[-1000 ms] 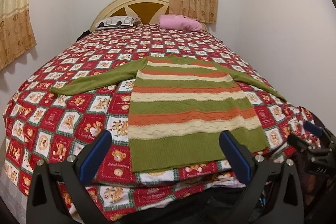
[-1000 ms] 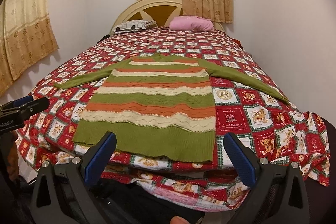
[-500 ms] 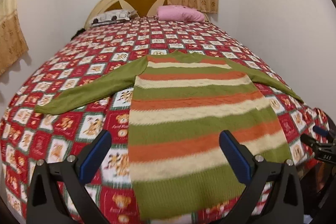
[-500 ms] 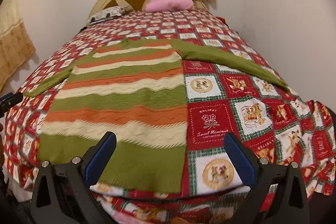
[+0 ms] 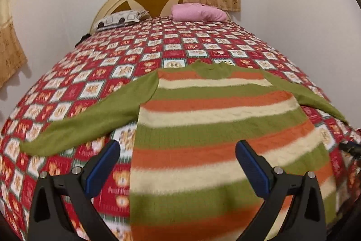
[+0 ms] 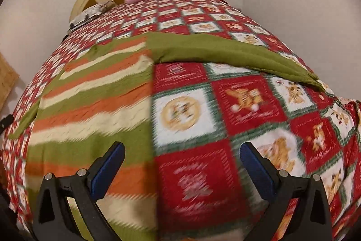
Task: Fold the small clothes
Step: 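Move the right gripper to a green sleeve cuff and grasp it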
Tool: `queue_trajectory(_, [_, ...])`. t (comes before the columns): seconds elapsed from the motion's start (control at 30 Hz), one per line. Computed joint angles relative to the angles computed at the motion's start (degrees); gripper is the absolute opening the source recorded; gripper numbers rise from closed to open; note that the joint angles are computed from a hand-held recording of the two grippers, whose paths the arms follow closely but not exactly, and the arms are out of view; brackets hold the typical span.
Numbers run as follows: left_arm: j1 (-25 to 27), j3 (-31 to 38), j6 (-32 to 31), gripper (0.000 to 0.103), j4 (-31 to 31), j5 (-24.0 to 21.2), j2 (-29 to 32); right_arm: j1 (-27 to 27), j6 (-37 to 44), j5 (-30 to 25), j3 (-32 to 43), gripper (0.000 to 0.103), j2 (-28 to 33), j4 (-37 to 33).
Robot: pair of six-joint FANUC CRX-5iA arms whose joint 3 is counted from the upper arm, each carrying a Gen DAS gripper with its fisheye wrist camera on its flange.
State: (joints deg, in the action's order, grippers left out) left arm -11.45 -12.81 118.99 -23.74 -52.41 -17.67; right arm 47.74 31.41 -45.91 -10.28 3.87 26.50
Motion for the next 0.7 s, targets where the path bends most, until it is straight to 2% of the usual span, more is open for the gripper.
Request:
queue_trajectory(0.13, [0.9, 2.4, -0.6, 0.103, -1.6, 1.1, 3.9, -5.6, 1.4, -0.9, 2.7, 0.102, 0.7, -4.1])
queue_trajectory(0.33, [0.3, 6.6, 3.1, 0.103, -7.6, -0.7, 9.9, -14.4, 2.1, -3.1, 7.0, 0.102, 1.8, -9.5])
queue_trajectory(0.43, [1.0, 7.6, 3.7, 0.103, -8.0, -1.0, 11.9, -18.5, 0.8, -4.0, 8.8, 0.101, 3.0, -10.2])
queue_trajectory(0.57, [3.2, 7.5, 2.8, 0.103, -5.5, -0.1, 12.9, -22.9, 0.4, -4.8, 11.6, 0.083, 5.7, -11.9])
queue_trajectory(0.7, [4.6, 6.7, 2.4, 0.103, -3.6, 1.0, 12.9, -26.3, -0.3, -5.6, 13.7, 0.080, 8.7, -12.1])
